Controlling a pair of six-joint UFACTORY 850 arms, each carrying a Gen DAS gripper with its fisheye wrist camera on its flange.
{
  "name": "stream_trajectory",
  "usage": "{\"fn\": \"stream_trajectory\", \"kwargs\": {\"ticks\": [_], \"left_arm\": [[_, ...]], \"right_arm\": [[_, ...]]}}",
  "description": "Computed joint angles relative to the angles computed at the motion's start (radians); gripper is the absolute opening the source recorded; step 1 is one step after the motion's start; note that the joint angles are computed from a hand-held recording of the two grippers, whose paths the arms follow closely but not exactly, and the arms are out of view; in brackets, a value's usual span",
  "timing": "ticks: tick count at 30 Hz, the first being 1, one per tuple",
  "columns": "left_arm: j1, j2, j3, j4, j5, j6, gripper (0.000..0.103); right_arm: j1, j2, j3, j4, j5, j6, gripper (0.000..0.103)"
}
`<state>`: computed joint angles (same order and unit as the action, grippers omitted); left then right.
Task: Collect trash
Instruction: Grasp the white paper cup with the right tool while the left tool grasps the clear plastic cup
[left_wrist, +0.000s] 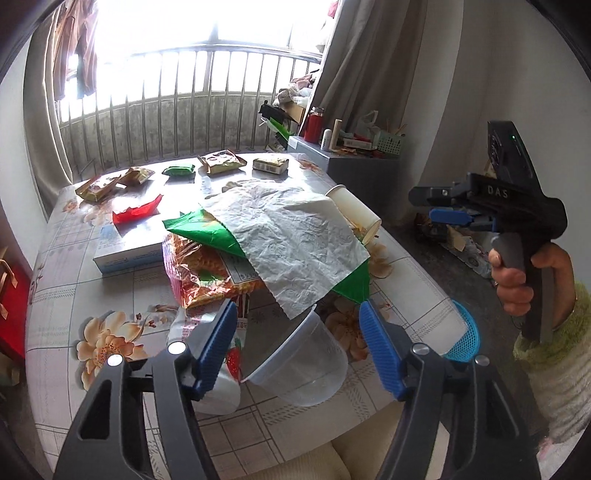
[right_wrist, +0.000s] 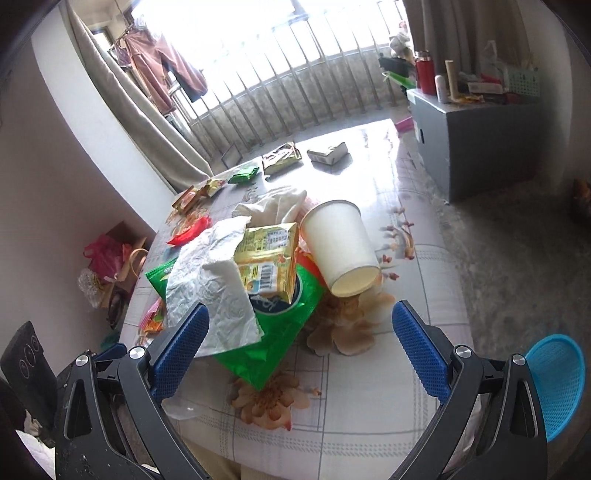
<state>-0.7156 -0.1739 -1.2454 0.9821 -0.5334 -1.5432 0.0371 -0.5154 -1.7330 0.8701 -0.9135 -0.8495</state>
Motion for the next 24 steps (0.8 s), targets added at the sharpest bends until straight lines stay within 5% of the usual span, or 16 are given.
{"fn": "stream_trajectory", "kwargs": {"ticks": [4,10,16,19,24], "left_arm": [[0.048,-0.023,-0.024,-0.213,0.054,0.203,0.051],[0.09,-0.054,-0.06,-0.49,0.094,0.488,0.041],[0.102,-0.094,-0.101,-0.651,0.076,0.663,0.028],[0.101,-0.099,-0.111,-0.673,0.06,0.679,0.02],[0.097,-0.103,-0.12,-0.68,0.051,0.684,0.016]], "right_arm": [[0.031,-0.168,-0.243,-0.093,-0.076,0.098,0.095],[0.042,-0.441,-0.628,-0.187,-0.294,0.295,0.092],[0.041,-0.677,-1.001,-0.209,-0.505,0.454,0.076],[0.034,-0.66,-0.96,-0.201,-0.515,0.455,0.064],[0.002,-0.549,-0.753,-0.148,-0.459,0.412,0.063]]}}
